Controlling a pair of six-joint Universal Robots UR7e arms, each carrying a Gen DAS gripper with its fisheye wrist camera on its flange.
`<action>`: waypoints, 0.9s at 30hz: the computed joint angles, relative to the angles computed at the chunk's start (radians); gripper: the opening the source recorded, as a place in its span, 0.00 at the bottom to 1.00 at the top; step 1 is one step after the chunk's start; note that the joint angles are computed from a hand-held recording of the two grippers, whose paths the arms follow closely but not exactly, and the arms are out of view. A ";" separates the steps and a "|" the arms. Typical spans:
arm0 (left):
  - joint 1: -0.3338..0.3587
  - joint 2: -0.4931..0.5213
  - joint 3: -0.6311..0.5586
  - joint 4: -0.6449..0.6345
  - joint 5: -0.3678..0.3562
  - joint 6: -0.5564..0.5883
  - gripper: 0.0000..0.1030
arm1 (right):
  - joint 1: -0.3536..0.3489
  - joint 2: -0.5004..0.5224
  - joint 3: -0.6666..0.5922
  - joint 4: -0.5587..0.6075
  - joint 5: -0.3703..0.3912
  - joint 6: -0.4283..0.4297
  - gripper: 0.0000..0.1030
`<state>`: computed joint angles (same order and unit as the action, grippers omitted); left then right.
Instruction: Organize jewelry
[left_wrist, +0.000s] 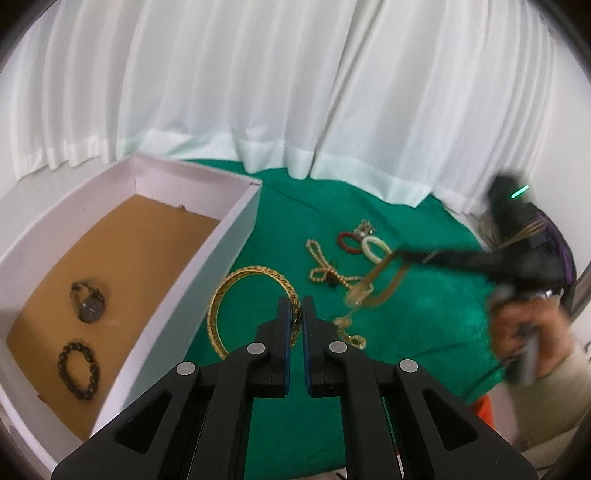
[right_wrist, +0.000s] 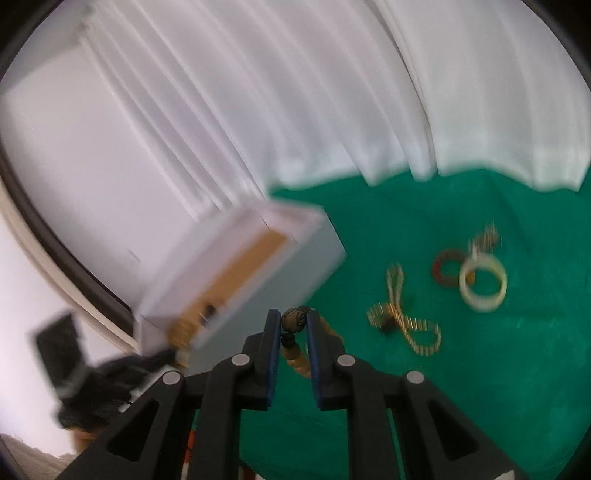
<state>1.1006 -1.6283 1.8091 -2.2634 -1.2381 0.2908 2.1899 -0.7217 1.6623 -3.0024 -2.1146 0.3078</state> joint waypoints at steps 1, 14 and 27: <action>0.001 -0.001 0.000 0.005 0.001 0.000 0.03 | -0.028 0.013 0.009 0.020 0.004 0.032 0.14; 0.021 -0.004 0.000 0.012 0.011 -0.015 0.03 | -0.108 0.074 0.006 -0.027 0.259 0.062 0.14; 0.019 -0.008 0.013 0.030 0.014 -0.024 0.03 | -0.158 0.031 0.121 -0.037 0.055 0.127 0.15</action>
<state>1.1192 -1.6359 1.8221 -2.2337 -1.2237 0.2664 2.0315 -0.6903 1.7834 -3.0397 -2.0601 0.4344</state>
